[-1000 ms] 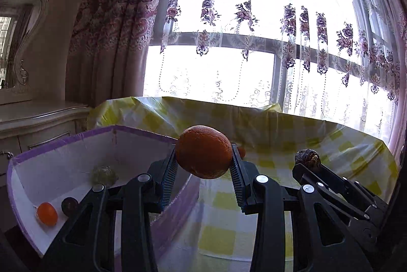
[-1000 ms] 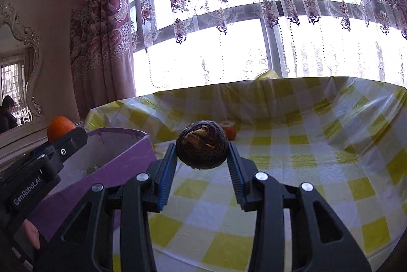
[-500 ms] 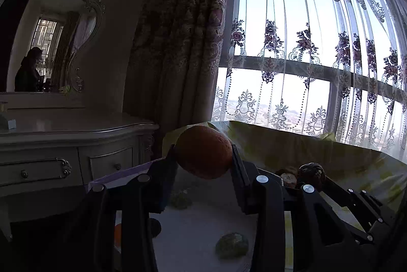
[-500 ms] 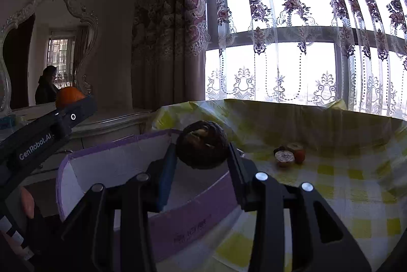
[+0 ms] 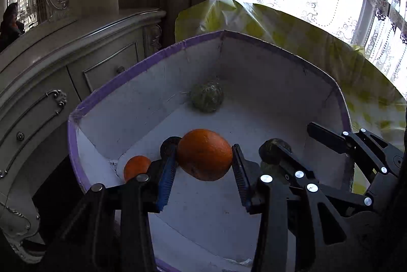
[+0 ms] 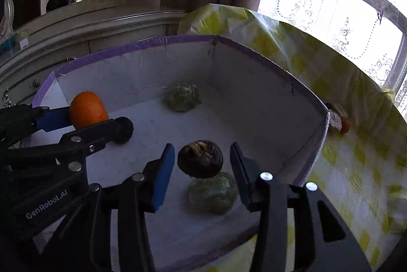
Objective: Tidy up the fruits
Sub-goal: 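Carry the orange and dark fruit over the purple-rimmed box and open both grippers, then move both grippers back from the box toward the remaining fruits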
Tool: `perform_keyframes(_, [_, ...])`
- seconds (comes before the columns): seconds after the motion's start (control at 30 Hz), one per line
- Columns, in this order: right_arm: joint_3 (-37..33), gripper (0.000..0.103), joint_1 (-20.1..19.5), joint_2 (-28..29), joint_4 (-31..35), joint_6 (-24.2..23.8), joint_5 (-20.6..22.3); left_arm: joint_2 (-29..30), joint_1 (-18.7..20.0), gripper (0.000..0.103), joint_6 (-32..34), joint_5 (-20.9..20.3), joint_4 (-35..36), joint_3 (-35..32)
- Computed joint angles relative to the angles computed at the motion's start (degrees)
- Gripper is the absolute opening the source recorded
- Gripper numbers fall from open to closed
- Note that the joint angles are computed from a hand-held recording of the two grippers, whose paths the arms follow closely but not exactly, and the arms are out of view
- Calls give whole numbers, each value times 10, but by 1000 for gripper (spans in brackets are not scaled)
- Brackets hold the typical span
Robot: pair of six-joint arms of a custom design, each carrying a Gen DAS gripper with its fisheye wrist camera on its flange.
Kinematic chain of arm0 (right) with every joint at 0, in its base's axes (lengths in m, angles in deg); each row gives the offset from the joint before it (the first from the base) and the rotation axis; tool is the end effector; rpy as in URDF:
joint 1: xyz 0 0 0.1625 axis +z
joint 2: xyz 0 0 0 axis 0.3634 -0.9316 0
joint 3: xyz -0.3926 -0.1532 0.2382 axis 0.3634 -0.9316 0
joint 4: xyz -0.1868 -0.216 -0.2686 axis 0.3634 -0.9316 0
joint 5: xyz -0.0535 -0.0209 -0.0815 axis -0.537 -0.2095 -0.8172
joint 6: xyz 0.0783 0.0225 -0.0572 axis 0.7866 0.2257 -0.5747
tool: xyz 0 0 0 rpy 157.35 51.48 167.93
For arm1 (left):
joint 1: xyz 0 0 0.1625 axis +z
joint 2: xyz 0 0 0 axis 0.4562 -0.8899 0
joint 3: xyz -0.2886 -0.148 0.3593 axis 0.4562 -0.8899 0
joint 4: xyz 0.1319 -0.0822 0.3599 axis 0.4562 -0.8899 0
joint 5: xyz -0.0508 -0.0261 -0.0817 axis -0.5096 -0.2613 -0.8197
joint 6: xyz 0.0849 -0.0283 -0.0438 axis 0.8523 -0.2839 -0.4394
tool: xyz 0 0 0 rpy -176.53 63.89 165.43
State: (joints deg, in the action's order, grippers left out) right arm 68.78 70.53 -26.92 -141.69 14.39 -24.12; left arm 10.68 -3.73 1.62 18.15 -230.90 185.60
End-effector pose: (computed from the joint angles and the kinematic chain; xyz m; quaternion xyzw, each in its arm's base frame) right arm 0.1129 -0.4101 0.2014 0.3790 -0.8300 0.2650 0.3119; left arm -0.3136 -0.3733 0.0034 0.0910 0.8600 -0.3747 0.3343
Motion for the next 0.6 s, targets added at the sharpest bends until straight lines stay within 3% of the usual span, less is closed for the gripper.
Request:
perform_keyframes(0.03, [2,76,0,-1,6,-3,5,2,1,55,12,-7,-18,1])
perform_keyframes(0.07, [5,77,0,6,-8,-8,4,4,3,57,14,-11,-13,-3])
perform_keyframes(0.2, [16,78,-4,21,-54,-32,7,9,-1,63,5,0,6,-9])
perform_keyframes(0.33, [25,78,-18,10,-61,-39,47,10,-7,68,6,9,-10,-4])
perform_keyframes(0.37, [29,80,-22,8,-72,-42,59,11,-14,73,-6,22,2,-5])
perform_keyframes(0.4, [35,81,-28,5,-88,-41,77,10,-24,86,-38,46,39,-9])
perform_keyframes(0.5, [56,82,-69,-33,-116,-28,159,9,-70,88,-136,144,161,-20])
perform_keyframes(0.6, [69,92,-131,-74,-156,2,249,13,-109,88,-238,238,288,-43])
